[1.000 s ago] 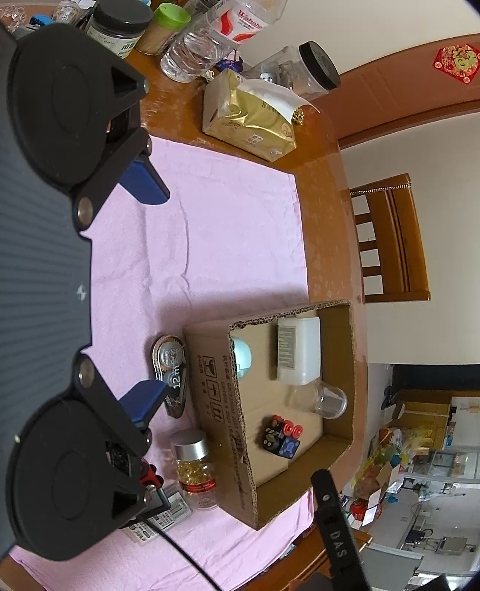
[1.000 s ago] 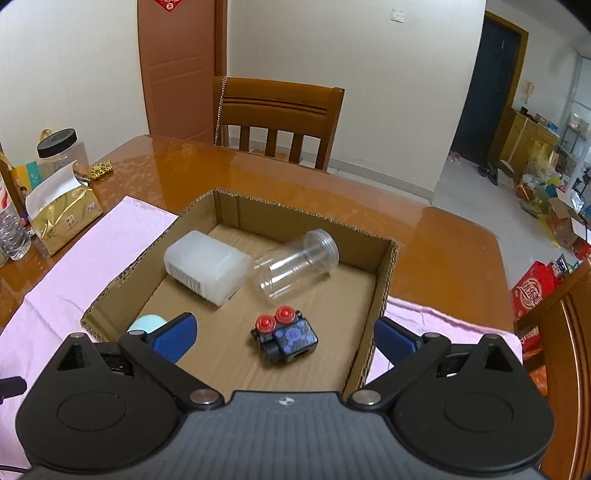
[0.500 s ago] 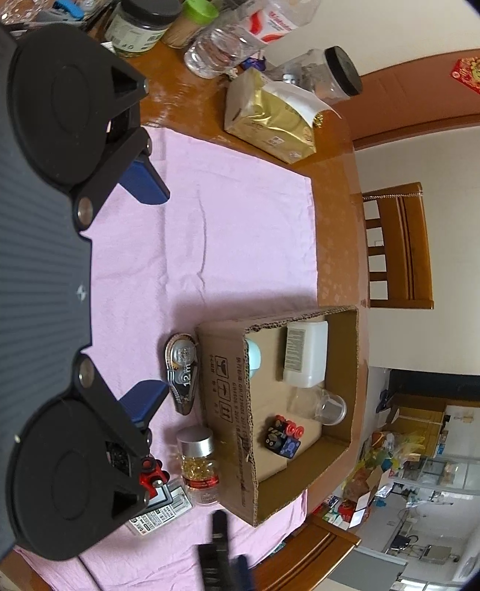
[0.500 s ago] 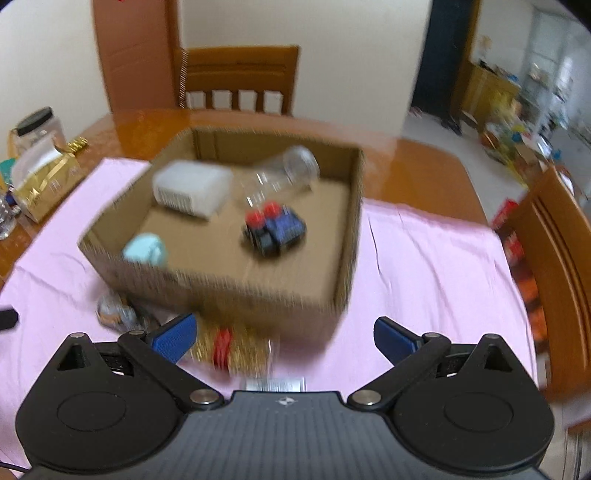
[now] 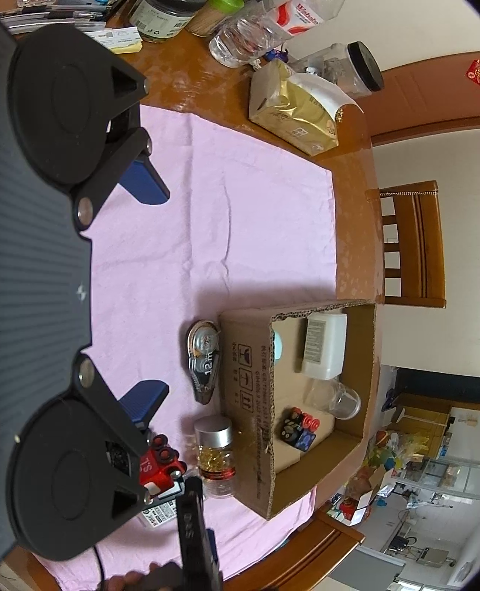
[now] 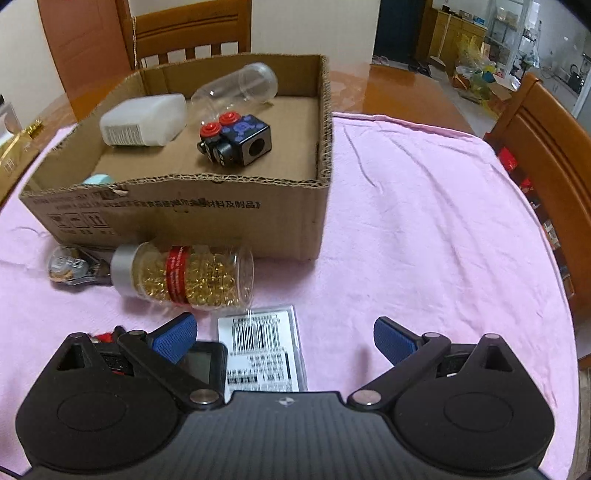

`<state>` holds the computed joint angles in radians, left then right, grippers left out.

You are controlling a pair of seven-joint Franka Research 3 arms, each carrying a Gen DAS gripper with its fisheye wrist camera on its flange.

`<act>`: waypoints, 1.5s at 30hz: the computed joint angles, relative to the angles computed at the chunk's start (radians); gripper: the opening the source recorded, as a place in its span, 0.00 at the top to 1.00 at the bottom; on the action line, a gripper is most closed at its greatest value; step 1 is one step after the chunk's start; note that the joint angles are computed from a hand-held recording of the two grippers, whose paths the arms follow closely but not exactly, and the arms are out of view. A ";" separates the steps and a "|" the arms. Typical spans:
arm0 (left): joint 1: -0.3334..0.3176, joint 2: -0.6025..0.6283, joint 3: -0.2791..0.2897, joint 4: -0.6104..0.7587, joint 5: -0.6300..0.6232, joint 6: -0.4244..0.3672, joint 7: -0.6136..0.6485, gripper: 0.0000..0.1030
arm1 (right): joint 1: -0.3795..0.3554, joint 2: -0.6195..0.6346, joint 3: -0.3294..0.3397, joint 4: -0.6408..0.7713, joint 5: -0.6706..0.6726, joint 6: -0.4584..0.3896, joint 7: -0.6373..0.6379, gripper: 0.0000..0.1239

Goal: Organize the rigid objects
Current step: 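Move the left tool to the gray cat figurine while the right tool approaches the clear battery pack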

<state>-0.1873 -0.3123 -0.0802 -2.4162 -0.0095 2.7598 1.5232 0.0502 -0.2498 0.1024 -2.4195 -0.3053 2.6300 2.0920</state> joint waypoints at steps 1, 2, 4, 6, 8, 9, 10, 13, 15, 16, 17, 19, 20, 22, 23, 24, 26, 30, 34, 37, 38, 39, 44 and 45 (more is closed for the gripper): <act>-0.002 -0.004 0.001 -0.003 -0.003 -0.002 0.001 0.02 | -0.005 0.014 0.005 0.008 -0.016 -0.003 0.006 0.17; -0.003 -0.006 0.001 -0.005 -0.005 -0.003 0.001 0.02 | 0.001 0.025 0.001 0.015 -0.010 -0.007 -0.009 0.17; -0.006 -0.011 0.003 -0.011 -0.010 -0.005 0.006 0.02 | 0.003 0.030 -0.003 0.013 -0.022 -0.002 -0.009 0.17; -0.001 -0.014 -0.003 -0.014 0.001 -0.007 0.000 0.02 | 0.007 0.031 -0.016 0.013 0.000 -0.004 -0.024 0.17; 0.002 -0.016 -0.010 -0.017 0.013 -0.006 -0.011 0.02 | 0.001 0.027 -0.020 0.008 -0.007 -0.008 -0.030 0.17; -0.001 -0.015 -0.008 -0.018 0.011 -0.007 -0.009 0.02 | -0.002 0.022 -0.020 0.005 -0.015 -0.016 -0.031 0.17; -0.006 -0.015 -0.005 -0.017 0.007 -0.009 -0.006 0.02 | -0.004 0.011 -0.023 -0.004 -0.017 -0.018 -0.040 0.17; -0.016 -0.012 -0.005 -0.017 0.001 -0.012 0.003 0.02 | -0.010 -0.016 -0.036 -0.027 0.004 -0.024 -0.082 0.17; -0.026 -0.009 -0.005 -0.016 -0.003 -0.014 0.018 0.02 | -0.011 -0.038 -0.049 -0.046 0.041 -0.031 -0.121 0.17; -0.034 -0.009 -0.004 -0.016 -0.010 -0.017 0.030 0.02 | -0.012 -0.048 -0.056 -0.054 0.063 -0.037 -0.146 0.17; -0.047 -0.009 0.002 -0.016 -0.025 -0.019 0.051 0.02 | -0.013 -0.059 -0.063 -0.063 0.084 -0.041 -0.169 0.17; -0.083 -0.010 0.019 -0.016 -0.072 -0.026 0.111 0.02 | -0.015 -0.082 -0.077 -0.082 0.133 -0.052 -0.219 0.17; -0.100 -0.011 0.026 -0.015 -0.097 -0.033 0.142 0.02 | -0.018 -0.094 -0.084 -0.092 0.154 -0.055 -0.249 0.17; -0.144 -0.010 0.050 -0.012 -0.170 -0.050 0.235 0.02 | -0.028 -0.110 -0.085 -0.108 0.175 -0.053 -0.290 0.17; -0.159 -0.007 0.056 -0.009 -0.202 -0.060 0.277 0.02 | -0.033 -0.117 -0.085 -0.117 0.184 -0.047 -0.310 0.17; -0.172 -0.004 0.059 -0.007 -0.231 -0.072 0.319 0.02 | -0.036 -0.123 -0.086 -0.125 0.193 -0.039 -0.331 0.17; -0.185 0.008 0.055 0.001 -0.275 -0.099 0.392 0.02 | -0.045 -0.128 -0.079 -0.134 0.207 -0.026 -0.354 0.17; -0.174 0.031 0.026 0.014 -0.320 -0.157 0.463 0.02 | -0.064 -0.135 -0.060 -0.156 0.209 0.010 -0.373 0.17; -0.144 0.044 -0.012 0.012 -0.311 -0.187 0.464 0.02 | -0.075 -0.154 -0.051 -0.189 0.216 0.056 -0.392 0.17; -0.115 0.054 -0.037 0.005 -0.267 -0.182 0.420 0.02 | -0.081 -0.159 -0.044 -0.195 0.223 0.064 -0.400 0.17; -0.104 0.056 -0.047 0.001 -0.242 -0.175 0.393 0.02 | -0.080 -0.159 -0.046 -0.193 0.228 0.058 -0.408 0.17; -0.098 0.060 -0.048 0.001 -0.232 -0.175 0.380 0.02 | -0.077 -0.160 -0.048 -0.188 0.234 0.044 -0.417 0.17; -0.096 0.058 -0.020 -0.007 -0.273 -0.170 0.391 0.02 | -0.068 -0.182 -0.045 -0.169 0.252 -0.056 -0.423 0.17; -0.096 0.058 -0.014 -0.007 -0.284 -0.169 0.402 0.02 | -0.062 -0.197 -0.045 -0.179 0.259 -0.059 -0.426 0.17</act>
